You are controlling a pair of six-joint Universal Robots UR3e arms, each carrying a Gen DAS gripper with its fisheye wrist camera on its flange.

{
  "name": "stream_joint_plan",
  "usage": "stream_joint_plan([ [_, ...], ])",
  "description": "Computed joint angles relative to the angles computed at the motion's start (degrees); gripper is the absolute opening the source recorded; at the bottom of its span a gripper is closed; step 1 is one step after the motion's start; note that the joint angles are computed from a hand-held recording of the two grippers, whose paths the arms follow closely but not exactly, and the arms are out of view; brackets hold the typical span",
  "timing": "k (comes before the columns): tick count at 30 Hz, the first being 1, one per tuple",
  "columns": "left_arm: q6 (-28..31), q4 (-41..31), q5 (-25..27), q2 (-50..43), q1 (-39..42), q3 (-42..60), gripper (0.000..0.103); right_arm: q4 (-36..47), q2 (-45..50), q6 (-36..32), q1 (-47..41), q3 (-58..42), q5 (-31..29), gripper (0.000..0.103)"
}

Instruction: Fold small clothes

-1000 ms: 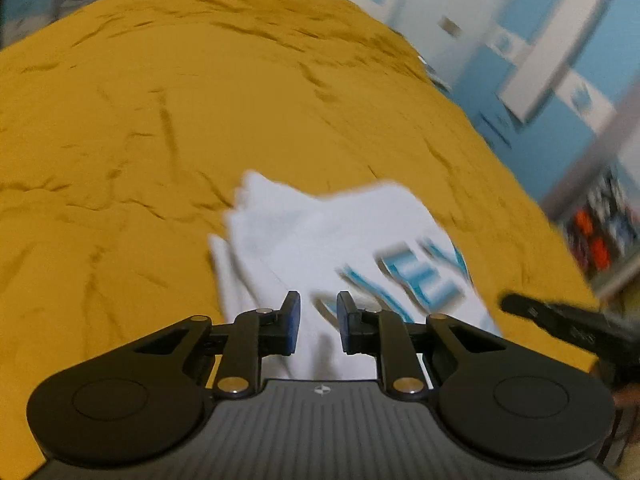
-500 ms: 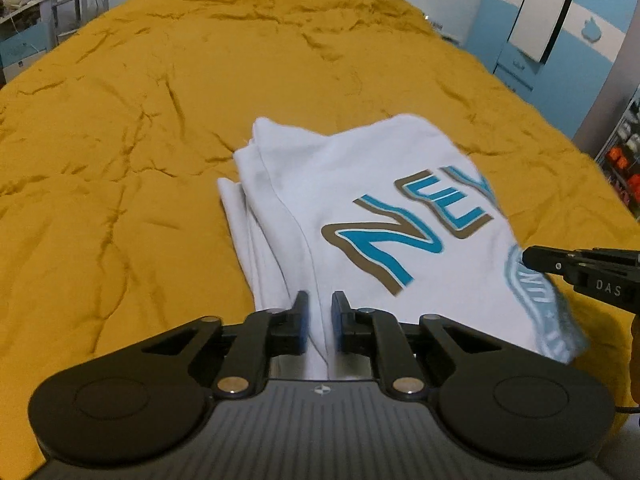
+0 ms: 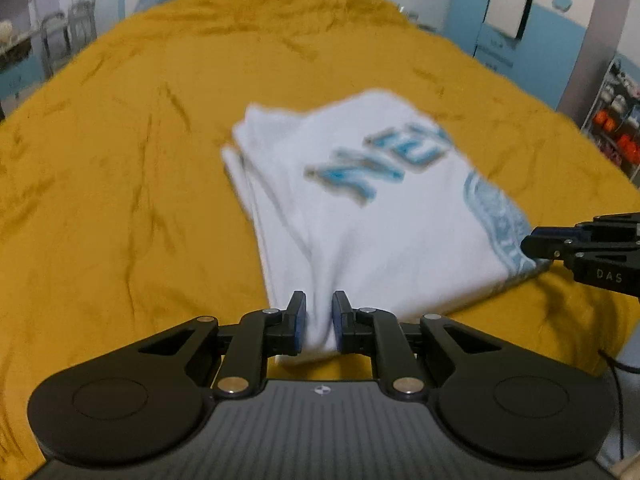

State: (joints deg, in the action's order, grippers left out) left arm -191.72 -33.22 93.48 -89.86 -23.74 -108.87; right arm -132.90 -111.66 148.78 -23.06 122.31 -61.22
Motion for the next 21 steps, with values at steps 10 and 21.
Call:
stream_joint_plan([
  [10, 0.0, 7.2, -1.2, -0.3, 1.2, -7.0, 0.02, -10.0, 0.2, -1.6, 0.4, 10.1, -1.9, 0.013],
  [21, -3.0, 13.2, 6.5, 4.3, -4.0, -5.0, 0.062, 4.0, -8.1, 0.6, 0.1, -1.1, 1.0, 0.053],
])
